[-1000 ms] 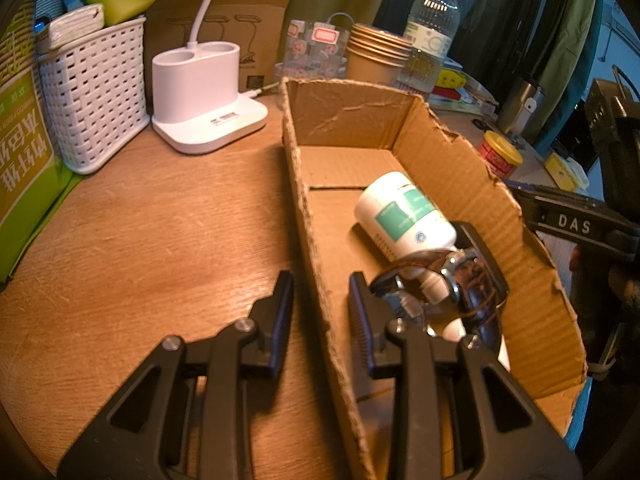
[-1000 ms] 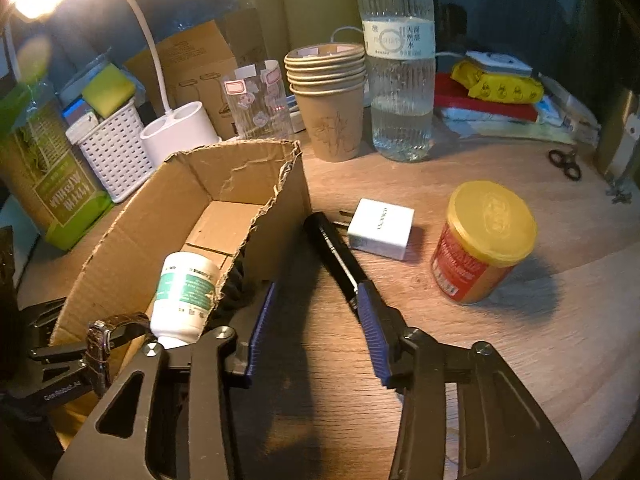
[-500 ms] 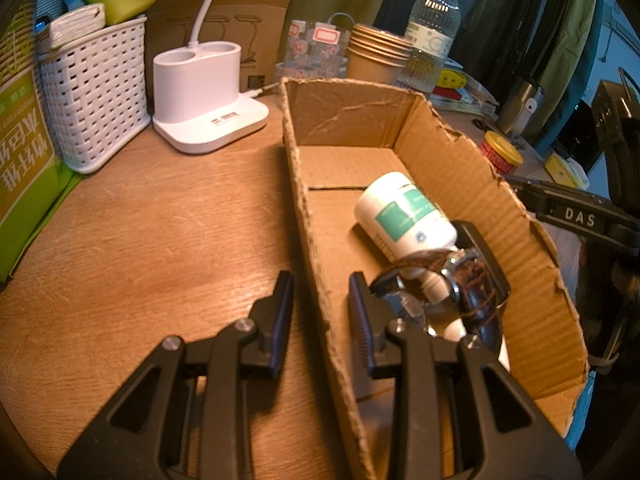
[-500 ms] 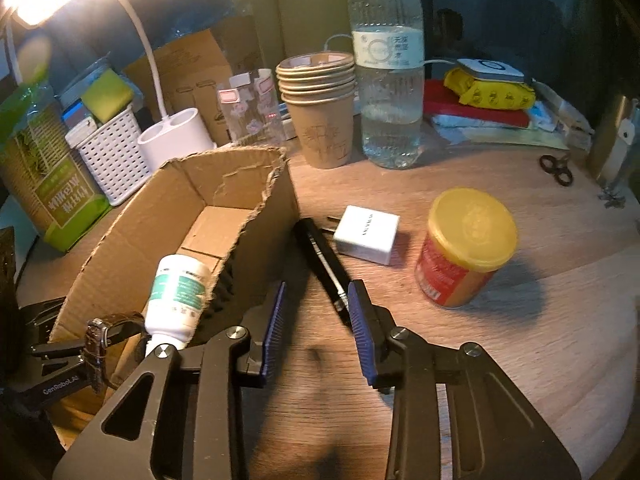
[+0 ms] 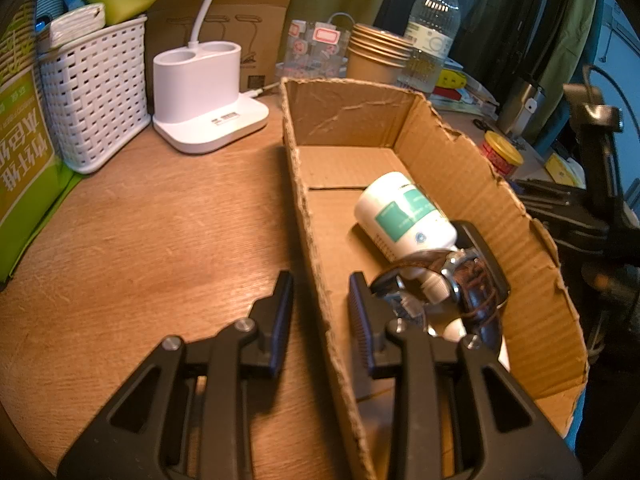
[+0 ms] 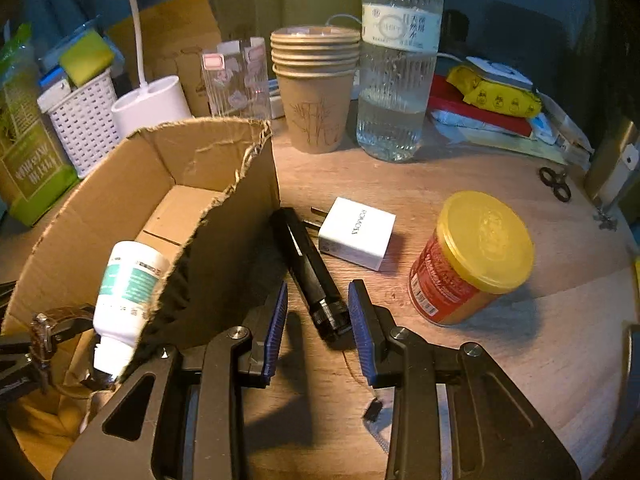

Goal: Organize rigid objects
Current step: 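Move the right gripper to the black flashlight and close on it, then lift the flashlight upright with the right gripper and carry it over the box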

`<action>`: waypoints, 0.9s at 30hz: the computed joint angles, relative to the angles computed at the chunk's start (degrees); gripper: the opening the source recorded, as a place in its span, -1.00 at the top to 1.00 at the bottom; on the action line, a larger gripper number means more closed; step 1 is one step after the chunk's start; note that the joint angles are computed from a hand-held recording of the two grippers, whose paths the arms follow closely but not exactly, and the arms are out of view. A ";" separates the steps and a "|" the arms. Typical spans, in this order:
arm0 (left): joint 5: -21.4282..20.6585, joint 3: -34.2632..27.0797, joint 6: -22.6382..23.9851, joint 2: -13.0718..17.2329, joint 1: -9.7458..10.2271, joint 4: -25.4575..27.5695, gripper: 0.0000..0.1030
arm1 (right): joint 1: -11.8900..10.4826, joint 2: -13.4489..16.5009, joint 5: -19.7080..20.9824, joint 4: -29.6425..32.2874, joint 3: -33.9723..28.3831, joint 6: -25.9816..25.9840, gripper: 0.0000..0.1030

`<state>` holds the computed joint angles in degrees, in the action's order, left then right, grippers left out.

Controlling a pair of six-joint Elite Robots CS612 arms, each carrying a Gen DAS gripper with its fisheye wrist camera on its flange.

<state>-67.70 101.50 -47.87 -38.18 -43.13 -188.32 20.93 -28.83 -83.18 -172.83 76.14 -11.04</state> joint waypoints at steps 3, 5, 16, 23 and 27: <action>0.00 0.00 -0.01 0.00 0.00 0.01 0.41 | 0.11 0.39 -0.59 1.03 -0.48 -0.39 0.37; 0.01 -0.01 -0.01 0.00 0.00 0.03 0.41 | 0.12 0.42 -0.46 0.76 -0.48 -0.34 0.44; 0.01 0.00 -0.01 -0.01 0.00 0.01 0.41 | 0.45 -1.12 -2.13 -2.06 1.77 -0.64 0.57; 0.01 0.00 0.00 0.01 0.01 0.00 0.41 | 0.67 -3.01 -2.47 -5.81 4.79 -1.31 0.58; 0.01 0.00 0.00 0.01 0.01 0.00 0.41 | 0.80 -3.89 -2.49 -7.66 6.01 -1.69 0.58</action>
<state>-67.68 101.50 -47.87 -38.17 -43.13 -188.33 21.73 -32.73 -85.67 -180.49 82.15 -12.73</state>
